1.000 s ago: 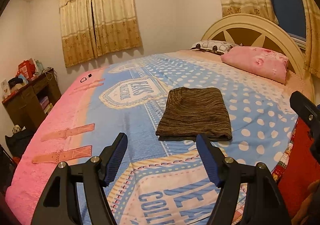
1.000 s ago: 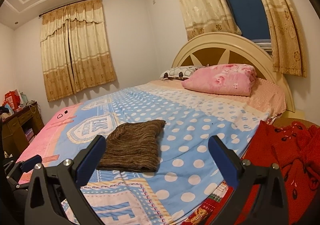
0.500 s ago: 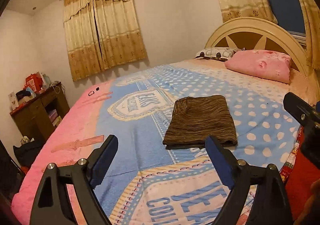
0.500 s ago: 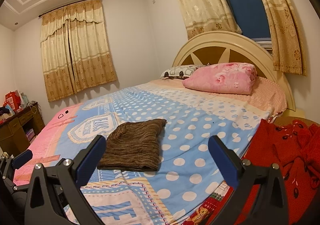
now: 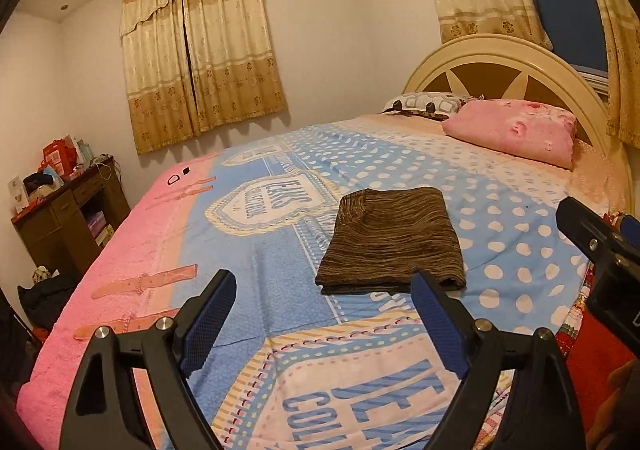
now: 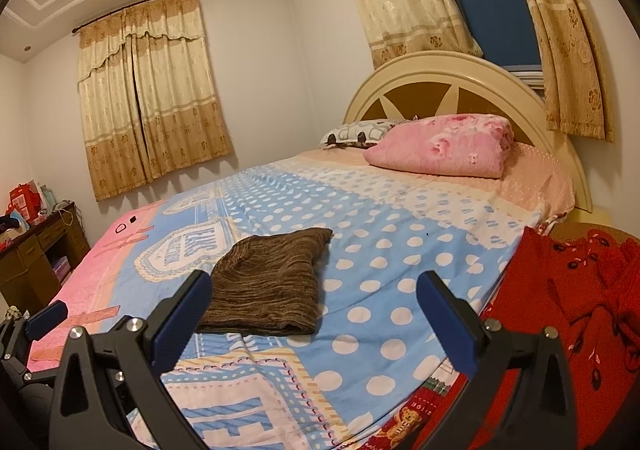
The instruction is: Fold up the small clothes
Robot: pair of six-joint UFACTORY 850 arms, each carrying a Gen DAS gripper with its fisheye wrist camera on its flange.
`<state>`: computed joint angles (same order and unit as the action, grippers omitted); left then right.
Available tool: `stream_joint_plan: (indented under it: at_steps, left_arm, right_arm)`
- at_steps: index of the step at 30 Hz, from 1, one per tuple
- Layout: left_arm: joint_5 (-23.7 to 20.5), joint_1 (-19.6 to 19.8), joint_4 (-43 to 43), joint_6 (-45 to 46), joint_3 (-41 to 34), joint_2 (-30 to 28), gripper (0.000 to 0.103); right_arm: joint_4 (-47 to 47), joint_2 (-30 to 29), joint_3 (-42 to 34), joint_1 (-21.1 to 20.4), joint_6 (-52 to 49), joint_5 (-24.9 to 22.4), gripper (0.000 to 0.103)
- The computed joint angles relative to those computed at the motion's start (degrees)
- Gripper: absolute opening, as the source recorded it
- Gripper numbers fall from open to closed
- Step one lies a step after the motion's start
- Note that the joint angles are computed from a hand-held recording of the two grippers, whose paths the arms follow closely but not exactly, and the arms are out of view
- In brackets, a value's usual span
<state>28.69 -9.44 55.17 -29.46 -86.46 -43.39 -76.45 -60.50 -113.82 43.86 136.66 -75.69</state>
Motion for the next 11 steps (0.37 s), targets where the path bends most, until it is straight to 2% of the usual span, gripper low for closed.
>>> stream_joint_plan:
  at_steps: [11]
  left_arm:
    - [-1.5,-0.3,2.6,-3.3,-1.4,-0.7,0.090]
  right_arm:
    - [0.7,0.0,0.0,-0.1,0.1,0.4,0.103]
